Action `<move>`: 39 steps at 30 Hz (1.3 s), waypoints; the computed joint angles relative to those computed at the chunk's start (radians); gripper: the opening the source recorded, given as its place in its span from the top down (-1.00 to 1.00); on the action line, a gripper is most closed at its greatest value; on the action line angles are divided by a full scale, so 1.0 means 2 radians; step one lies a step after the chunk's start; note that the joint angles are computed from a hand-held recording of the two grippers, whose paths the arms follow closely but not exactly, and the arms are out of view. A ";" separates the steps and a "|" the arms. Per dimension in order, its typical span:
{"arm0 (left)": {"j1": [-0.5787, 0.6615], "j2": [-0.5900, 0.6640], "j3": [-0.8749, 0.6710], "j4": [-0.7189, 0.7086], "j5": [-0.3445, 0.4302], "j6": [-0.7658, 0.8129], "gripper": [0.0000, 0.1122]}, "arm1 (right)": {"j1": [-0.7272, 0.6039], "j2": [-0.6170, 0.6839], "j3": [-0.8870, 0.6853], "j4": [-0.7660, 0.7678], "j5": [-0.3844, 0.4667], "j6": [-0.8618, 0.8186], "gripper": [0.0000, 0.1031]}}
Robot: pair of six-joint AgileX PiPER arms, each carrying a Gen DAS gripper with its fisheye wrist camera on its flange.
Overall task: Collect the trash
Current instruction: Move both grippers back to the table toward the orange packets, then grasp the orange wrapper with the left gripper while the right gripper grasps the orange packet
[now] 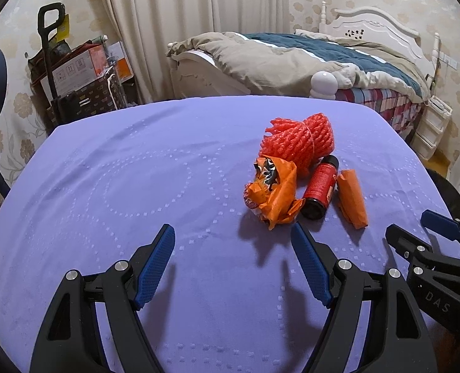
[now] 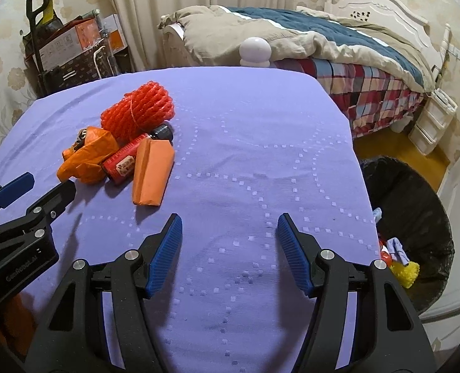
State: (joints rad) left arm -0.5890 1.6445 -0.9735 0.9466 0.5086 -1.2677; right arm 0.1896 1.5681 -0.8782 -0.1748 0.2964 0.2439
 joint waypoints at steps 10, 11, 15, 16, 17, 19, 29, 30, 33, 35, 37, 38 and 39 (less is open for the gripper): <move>0.008 0.026 -0.036 -0.013 -0.008 0.015 -0.33 | 0.007 0.001 -0.001 -0.018 0.004 0.014 -0.21; 0.009 0.029 -0.039 -0.014 -0.009 0.017 -0.33 | 0.010 0.001 -0.002 -0.025 0.005 0.020 -0.21; 0.013 0.036 -0.048 -0.033 -0.015 0.046 -0.06 | 0.017 0.005 -0.006 -0.045 0.007 0.037 -0.21; 0.015 0.037 -0.050 -0.046 -0.018 0.062 0.10 | 0.019 0.005 -0.007 -0.048 0.007 0.040 -0.21; 0.020 0.038 -0.051 -0.067 -0.024 0.084 0.25 | 0.021 0.006 -0.008 -0.051 0.007 0.042 -0.21; 0.027 0.034 -0.047 -0.088 -0.039 0.104 0.37 | 0.024 0.007 -0.008 -0.052 0.006 0.042 -0.21; 0.051 0.010 -0.013 -0.110 -0.045 0.117 0.55 | 0.048 0.018 -0.022 -0.043 0.012 0.030 -0.21; 0.053 0.007 -0.009 -0.114 -0.047 0.121 0.55 | 0.050 0.020 -0.025 -0.036 0.013 0.024 -0.21; 0.058 -0.007 0.009 -0.112 -0.052 0.118 0.55 | 0.055 0.025 -0.031 -0.039 0.016 0.029 -0.21; 0.061 -0.014 0.017 -0.112 -0.056 0.117 0.55 | 0.056 0.029 -0.036 -0.033 0.017 0.026 -0.21; 0.063 -0.020 0.025 -0.104 -0.062 0.107 0.55 | 0.059 0.033 -0.042 -0.035 0.018 0.032 -0.21; 0.062 -0.022 0.027 -0.098 -0.063 0.101 0.54 | 0.060 0.036 -0.046 -0.036 0.019 0.034 -0.21; 0.062 -0.022 0.027 -0.095 -0.063 0.097 0.51 | 0.059 0.038 -0.049 -0.036 0.019 0.035 -0.21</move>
State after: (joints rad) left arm -0.4656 1.6000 -0.9196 0.7575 0.3824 -1.0731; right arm 0.3085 1.6450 -0.9753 -0.2465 0.3352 0.3134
